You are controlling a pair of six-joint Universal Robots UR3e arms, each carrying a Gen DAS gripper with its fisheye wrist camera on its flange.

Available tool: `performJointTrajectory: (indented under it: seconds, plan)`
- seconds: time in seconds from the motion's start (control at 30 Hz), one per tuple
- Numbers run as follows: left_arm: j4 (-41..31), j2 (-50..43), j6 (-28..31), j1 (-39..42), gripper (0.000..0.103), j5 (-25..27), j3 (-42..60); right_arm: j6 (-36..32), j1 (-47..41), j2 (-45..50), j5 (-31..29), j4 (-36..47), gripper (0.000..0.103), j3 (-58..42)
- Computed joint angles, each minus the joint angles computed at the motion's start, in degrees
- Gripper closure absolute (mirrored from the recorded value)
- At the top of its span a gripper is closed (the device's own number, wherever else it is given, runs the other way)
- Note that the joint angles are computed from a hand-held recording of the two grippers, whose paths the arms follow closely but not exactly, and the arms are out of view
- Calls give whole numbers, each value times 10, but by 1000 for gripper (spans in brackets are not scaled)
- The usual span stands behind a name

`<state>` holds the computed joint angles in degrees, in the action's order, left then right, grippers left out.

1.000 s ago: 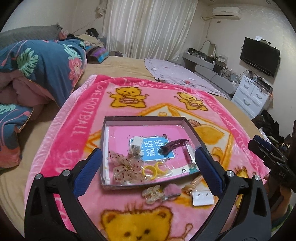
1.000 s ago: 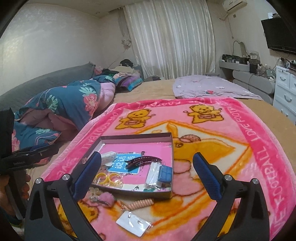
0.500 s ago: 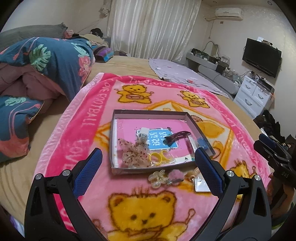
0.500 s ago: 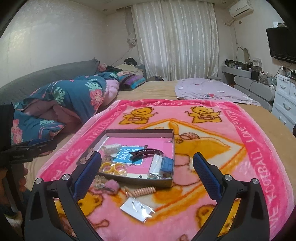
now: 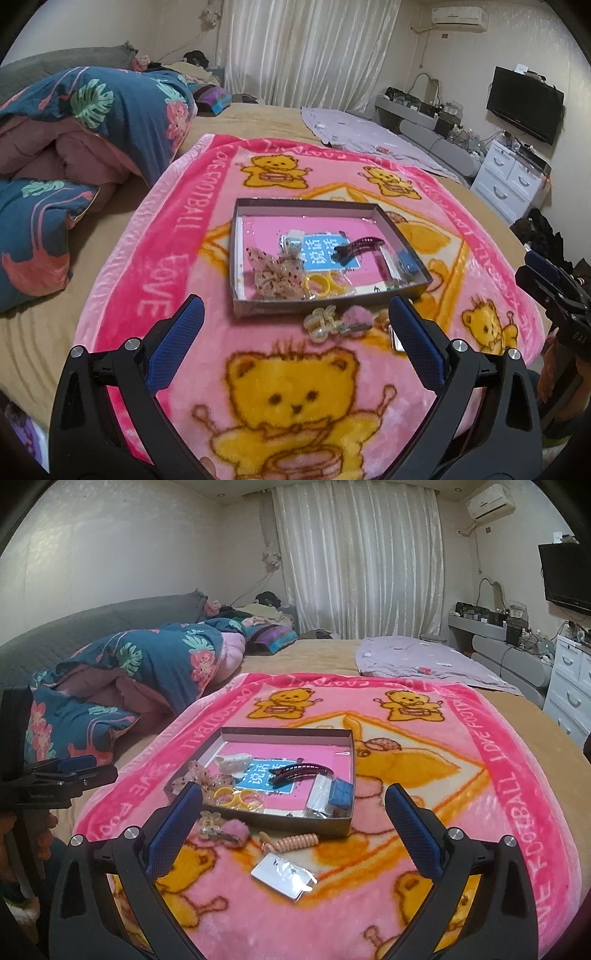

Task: Organize jewelry
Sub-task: 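Withdraw both tools from the box back over the remaining items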

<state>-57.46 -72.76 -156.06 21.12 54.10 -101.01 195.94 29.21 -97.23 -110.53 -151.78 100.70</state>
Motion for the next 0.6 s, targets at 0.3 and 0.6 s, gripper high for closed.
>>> performJointTrajectory:
  seconds: [0.3,0.6]
  plan:
    - [-5,19,18,-15,10,15,-31,-8,12,-7,-10,10,4,17]
    - [-7,25,26,-31,10,33,-50,-7,6,-25,-5,28,4,56]
